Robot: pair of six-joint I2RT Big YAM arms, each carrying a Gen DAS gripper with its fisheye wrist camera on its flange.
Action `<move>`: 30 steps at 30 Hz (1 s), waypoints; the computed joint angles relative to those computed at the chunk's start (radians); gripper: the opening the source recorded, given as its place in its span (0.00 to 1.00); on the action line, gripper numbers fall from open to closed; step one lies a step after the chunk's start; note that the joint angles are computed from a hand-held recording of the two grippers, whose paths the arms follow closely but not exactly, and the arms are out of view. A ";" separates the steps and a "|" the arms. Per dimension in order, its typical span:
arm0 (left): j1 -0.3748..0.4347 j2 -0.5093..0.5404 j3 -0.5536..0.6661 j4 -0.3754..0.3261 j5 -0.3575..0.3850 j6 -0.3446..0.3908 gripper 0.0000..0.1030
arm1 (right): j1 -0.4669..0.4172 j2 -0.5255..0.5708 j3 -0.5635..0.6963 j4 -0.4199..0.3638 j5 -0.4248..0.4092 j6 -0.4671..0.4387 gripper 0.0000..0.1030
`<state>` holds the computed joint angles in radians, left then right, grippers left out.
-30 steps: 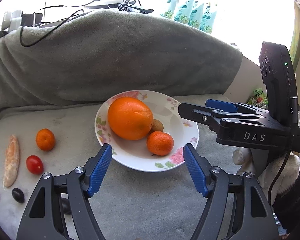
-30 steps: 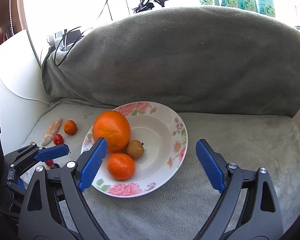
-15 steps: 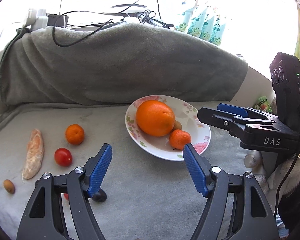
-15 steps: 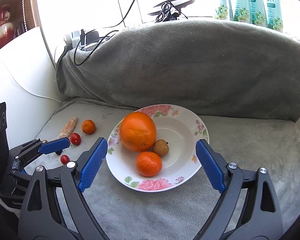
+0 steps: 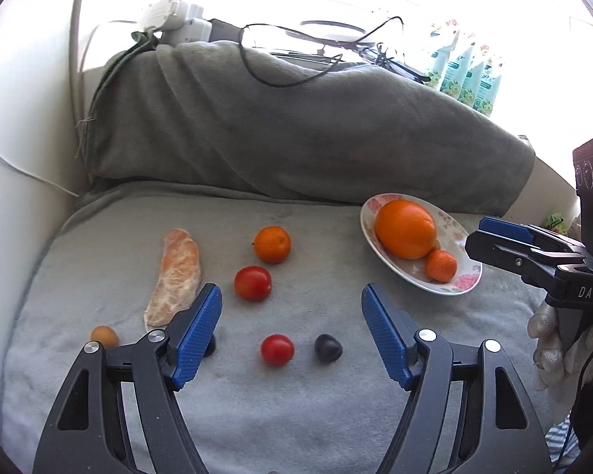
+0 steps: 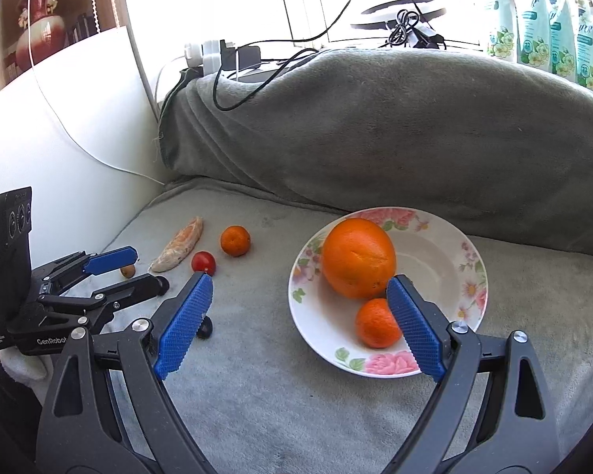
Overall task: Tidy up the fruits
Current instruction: 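Move the right tool back toward the dark plum on the towel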
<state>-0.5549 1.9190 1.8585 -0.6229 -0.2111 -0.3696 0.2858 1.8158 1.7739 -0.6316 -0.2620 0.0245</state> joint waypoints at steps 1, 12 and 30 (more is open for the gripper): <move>0.006 -0.011 -0.018 0.005 -0.005 -0.006 0.71 | 0.007 0.004 0.005 -0.005 -0.001 -0.006 0.89; 0.069 -0.095 -0.164 0.031 -0.045 -0.052 0.71 | 0.066 0.060 0.064 -0.055 -0.020 -0.041 0.89; 0.131 -0.107 -0.226 0.012 -0.026 -0.097 0.59 | 0.110 0.163 0.154 -0.187 -0.040 -0.112 0.59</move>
